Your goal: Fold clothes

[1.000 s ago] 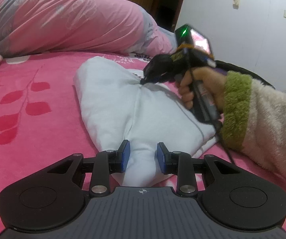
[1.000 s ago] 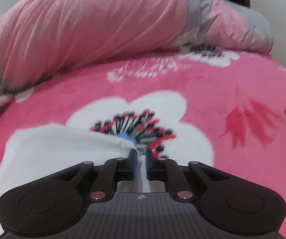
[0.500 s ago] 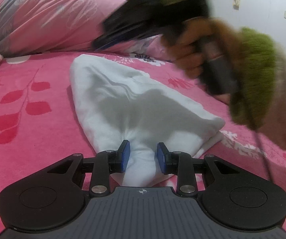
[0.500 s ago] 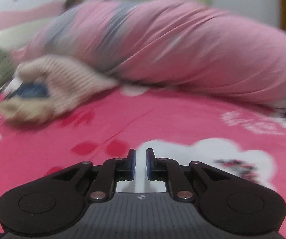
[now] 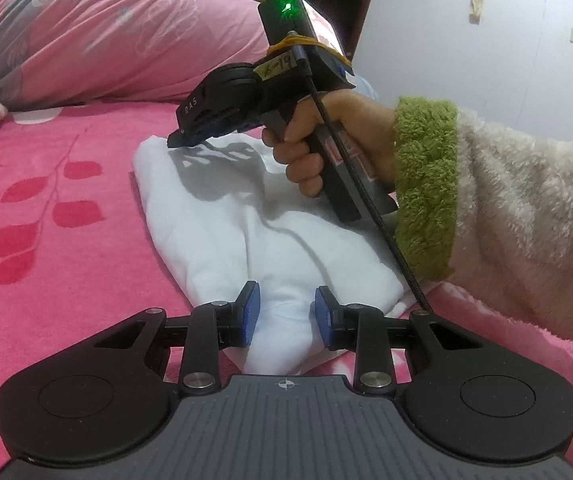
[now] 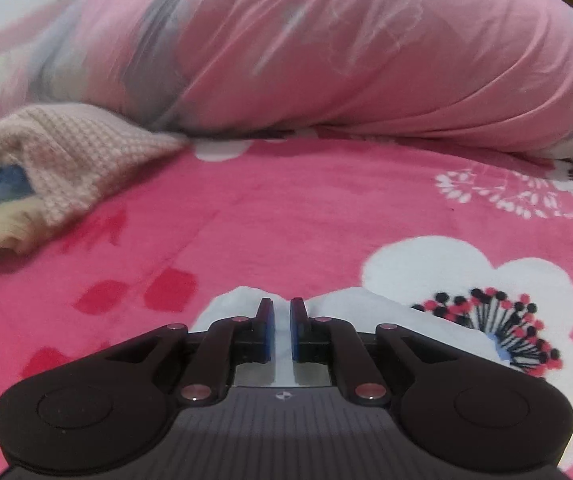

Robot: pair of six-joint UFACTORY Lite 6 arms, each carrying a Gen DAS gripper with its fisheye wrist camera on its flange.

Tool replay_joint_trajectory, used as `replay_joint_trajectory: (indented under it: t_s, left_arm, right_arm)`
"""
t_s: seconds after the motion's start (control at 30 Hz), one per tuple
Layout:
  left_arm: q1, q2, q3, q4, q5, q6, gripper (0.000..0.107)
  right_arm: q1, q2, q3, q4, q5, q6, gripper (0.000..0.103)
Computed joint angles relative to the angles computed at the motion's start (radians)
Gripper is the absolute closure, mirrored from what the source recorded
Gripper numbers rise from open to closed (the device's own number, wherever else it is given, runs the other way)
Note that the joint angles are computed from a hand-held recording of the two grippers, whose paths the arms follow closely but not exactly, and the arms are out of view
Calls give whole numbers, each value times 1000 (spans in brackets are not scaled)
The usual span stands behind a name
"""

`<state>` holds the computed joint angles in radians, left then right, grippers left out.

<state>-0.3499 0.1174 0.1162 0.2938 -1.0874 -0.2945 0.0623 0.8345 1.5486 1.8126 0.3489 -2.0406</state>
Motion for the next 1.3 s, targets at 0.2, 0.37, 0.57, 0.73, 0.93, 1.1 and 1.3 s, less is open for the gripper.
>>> replay_joint_trajectory:
  t_s: [0.2,0.37,0.57,0.73,0.93,1.1,1.3]
  left_arm:
    - [27,2,-2,36,-11,-16,76]
    - [56,7,-6,84,-36,-28,67]
    - [89,25,-18,138,-95,-20,53]
    - [109,35,-17,161,-118,-26,50]
    - [84,12,-16,132,-81,-34,49]
    - [34,-51,-16,67,12,-29,49]
    - [-119,-330,-102,-188,228,89,49]
  right_arm:
    - [-108,-163,-143,153,56,-75,95]
    - [-181,-336,-327,-85,150,-77,95]
    - [-188,-227,-297,135,-116,-299,97]
    - [-370,-504,-527,94,113,-207,95]
    - [-548,-825,-906,-165,361,-170,95]
    - [-718,-780,-1062,-109,373,-246,94]
    - [-1069,-650,-1030,-238,695,-140,93]
